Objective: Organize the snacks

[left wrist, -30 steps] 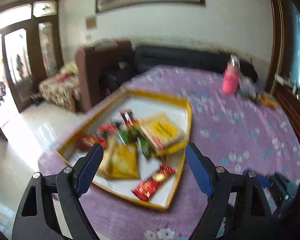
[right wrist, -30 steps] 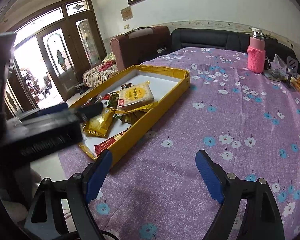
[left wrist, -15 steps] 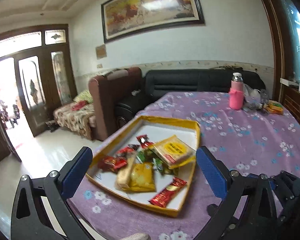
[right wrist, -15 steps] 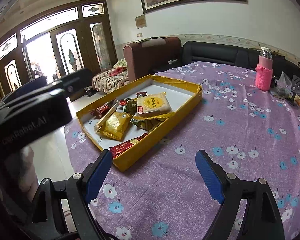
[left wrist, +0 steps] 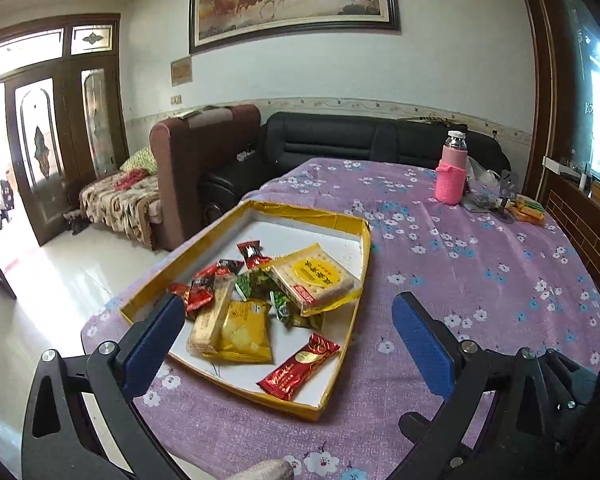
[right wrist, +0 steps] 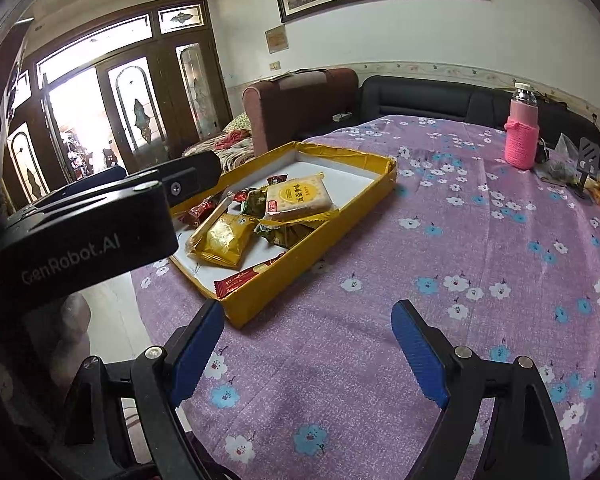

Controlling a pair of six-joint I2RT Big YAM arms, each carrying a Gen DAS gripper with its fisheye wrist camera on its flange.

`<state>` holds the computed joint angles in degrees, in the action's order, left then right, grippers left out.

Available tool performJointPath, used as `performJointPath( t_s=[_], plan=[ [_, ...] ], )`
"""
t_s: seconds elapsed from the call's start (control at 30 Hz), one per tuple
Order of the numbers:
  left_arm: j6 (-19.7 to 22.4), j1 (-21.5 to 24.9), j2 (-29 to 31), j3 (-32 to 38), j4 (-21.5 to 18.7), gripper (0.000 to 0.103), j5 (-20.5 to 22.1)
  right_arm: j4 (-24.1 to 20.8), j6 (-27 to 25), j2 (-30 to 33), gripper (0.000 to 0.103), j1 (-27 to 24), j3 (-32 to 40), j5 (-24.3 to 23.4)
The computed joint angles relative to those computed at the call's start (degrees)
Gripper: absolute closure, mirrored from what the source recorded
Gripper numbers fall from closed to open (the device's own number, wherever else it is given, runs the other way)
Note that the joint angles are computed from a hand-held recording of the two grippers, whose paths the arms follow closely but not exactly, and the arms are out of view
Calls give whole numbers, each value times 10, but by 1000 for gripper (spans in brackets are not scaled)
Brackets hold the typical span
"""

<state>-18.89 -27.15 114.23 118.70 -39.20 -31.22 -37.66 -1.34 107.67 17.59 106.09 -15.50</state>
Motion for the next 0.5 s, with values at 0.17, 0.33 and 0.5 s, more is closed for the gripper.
performJointPath(
  t_s=[0.17, 0.33, 0.5],
  plan=[
    [-20, 5, 7, 11, -24, 0, 17, -4, -1, 1, 16, 1, -1, -4],
    [-14, 3, 7, 11, -22, 0, 24, -4, -5, 0, 16, 1, -2, -5],
    [-7, 3, 9, 12, -19, 0, 45, -8, -10, 1, 16, 2, -2, -6]
  ],
)
